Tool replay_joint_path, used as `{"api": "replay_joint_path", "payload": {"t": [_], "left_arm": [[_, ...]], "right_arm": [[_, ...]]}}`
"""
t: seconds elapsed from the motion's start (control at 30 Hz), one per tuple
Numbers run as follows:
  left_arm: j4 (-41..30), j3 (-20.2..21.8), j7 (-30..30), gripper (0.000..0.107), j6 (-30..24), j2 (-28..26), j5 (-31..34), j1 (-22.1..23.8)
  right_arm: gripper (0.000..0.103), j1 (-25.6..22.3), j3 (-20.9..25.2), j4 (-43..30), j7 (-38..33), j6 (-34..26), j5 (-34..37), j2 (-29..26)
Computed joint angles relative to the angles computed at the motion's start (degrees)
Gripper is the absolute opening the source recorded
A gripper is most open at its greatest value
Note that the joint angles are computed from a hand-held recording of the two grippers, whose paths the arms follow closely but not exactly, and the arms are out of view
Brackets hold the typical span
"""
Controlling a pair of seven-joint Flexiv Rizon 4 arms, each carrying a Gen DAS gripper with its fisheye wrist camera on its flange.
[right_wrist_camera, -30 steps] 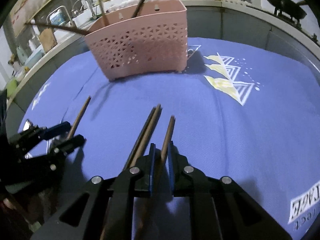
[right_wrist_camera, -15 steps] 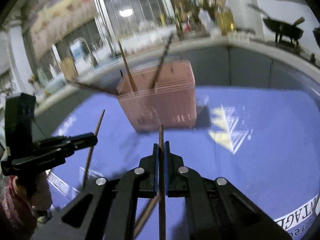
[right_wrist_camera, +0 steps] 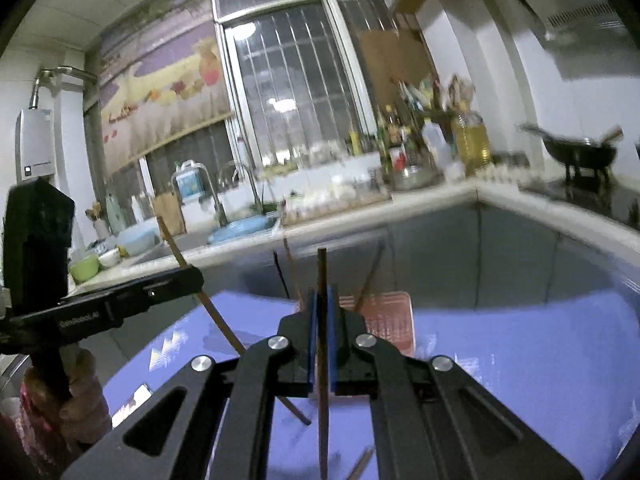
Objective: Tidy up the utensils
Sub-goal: 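Raise both held chopsticks upright over the pink caddy, then lower both chopsticks into the pink caddy and open both grippers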
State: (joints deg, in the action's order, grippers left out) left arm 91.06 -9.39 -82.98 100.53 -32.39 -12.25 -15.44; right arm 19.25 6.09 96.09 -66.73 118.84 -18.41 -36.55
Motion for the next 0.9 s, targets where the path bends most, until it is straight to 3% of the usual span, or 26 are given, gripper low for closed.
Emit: {"api": "replay_joint_path", "payload": {"t": [0.23,0.37,0.5,0.7,0.73,0.77,0.8,0.9], "left_arm": [[-20.18,17.95,-4.42,0.005,-8.26,-8.31,-2.50,-9.82],[-27.87,22.54,-8.57,0.005,-14.89,-13.05,-0.46,-10.37],[-29.64,20.34,-9.62,0.005,-19.12,-15.18,1.42,-7.91],[-32.34,17.98,-12.99,0.006,-27.10,-18.26,3.72,-5.55],[-32.10,17.12,-13.27,0.010,-27.36,-18.10,4.11,-5.04],[-32.09,17.92,-14.98,0.025,-27.97,-17.87,4.96,-5.32],[-31.72,18.40,-16.28,0.032,-27.58,-17.40,5.95,-5.47],[-29.20,19.15,-19.45,0.038,-23.98,-14.76,9.24,-5.81]], "right_arm": [[0.005,0.66,-0.29,-21.06,2.50,-7.89,-3.49,-8.22],[0.005,0.38,1.41,-30.25,2.66,-12.76,-6.24,-14.04],[0.005,-1.38,6.24,-34.09,1.00,-17.87,-8.56,-18.28],[0.006,-1.43,8.91,-35.05,-1.92,-22.61,-5.57,-21.21],[0.007,-1.69,9.88,-34.56,-2.59,-22.95,-4.95,-21.10],[0.008,-2.42,11.72,-34.76,-3.55,-23.91,-4.62,-21.31],[0.011,-3.11,13.45,-34.77,-4.40,-25.18,-4.05,-21.24],[0.024,-2.75,12.88,-33.01,-5.24,-24.21,-1.25,-19.25]]}}
